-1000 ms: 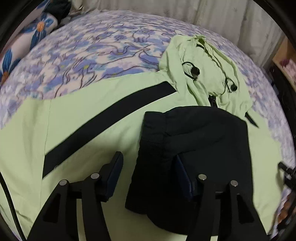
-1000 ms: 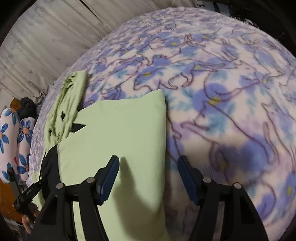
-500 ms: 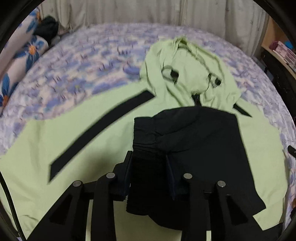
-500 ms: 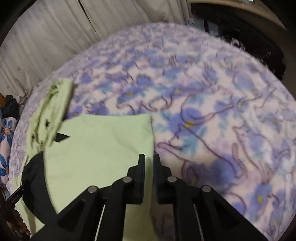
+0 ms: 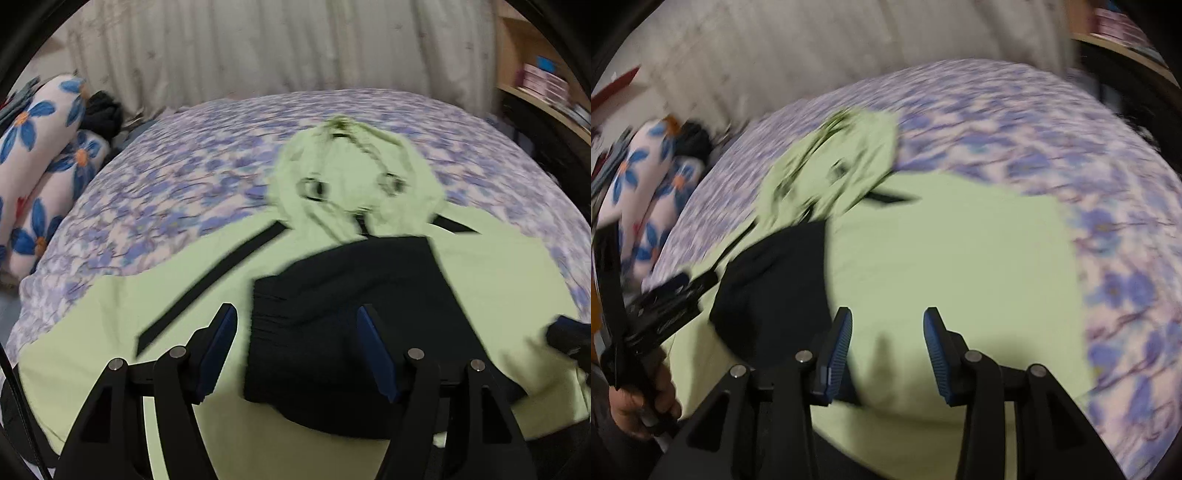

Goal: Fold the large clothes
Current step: 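Lay the sleeve flat on the jacket front and open the right gripper, then grasp the other black sleeve cuff with the left gripper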

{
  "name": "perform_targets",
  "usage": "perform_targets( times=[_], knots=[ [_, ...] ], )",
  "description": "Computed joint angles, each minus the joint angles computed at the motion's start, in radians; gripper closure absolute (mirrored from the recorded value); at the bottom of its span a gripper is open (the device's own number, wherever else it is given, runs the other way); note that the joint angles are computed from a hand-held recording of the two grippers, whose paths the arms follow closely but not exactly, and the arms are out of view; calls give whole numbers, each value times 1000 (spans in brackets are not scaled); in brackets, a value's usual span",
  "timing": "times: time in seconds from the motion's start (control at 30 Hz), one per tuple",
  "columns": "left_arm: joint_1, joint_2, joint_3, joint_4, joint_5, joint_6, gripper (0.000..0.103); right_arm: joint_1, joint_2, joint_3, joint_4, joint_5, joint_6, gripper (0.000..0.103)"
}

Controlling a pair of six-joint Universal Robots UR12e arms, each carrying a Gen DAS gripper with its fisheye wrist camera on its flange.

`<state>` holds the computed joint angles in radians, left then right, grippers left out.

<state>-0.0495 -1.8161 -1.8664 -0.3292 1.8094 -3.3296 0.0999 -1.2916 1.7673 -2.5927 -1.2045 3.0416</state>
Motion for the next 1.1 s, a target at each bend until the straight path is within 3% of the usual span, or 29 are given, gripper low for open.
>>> perform_targets(
  times=[0.17, 0.27, 0.37, 0.43, 0.5, 0.57, 0.63, 0.87, 1.1],
  knots=[
    [-39, -23, -11, -3, -48, -5, 37, 19, 15, 4, 70, -19, -31, 63],
    [-54, -50, 1, -71, -10, -35, 38, 4, 13, 19, 55, -27, -32, 68],
    [-41, -46, -16, -47, -42, -70, 38, -2, 2, 44, -21, -206, -14, 68],
    [-34, -41, -19, -54, -49, -80, 38, -33, -6, 55, -21, -231, 16, 68],
    [-36, -35, -20, -66, -34, -75, 38, -83, -23, 78, -17, -166, 59, 68],
    [-47, -22, -27, -72, -7, -62, 38, -105, -46, 100, -21, -157, 94, 68],
    [-54, -4, -37, -79, 5, -52, 37, -109, -73, 122, -20, -210, 132, 66],
    [-105, 93, -92, -71, 53, -73, 37, -127, -172, 226, -59, -174, 172, 65],
    [-147, 215, -155, -91, 76, -134, 33, -132, -268, 283, -25, -85, 159, 65]
  ],
)
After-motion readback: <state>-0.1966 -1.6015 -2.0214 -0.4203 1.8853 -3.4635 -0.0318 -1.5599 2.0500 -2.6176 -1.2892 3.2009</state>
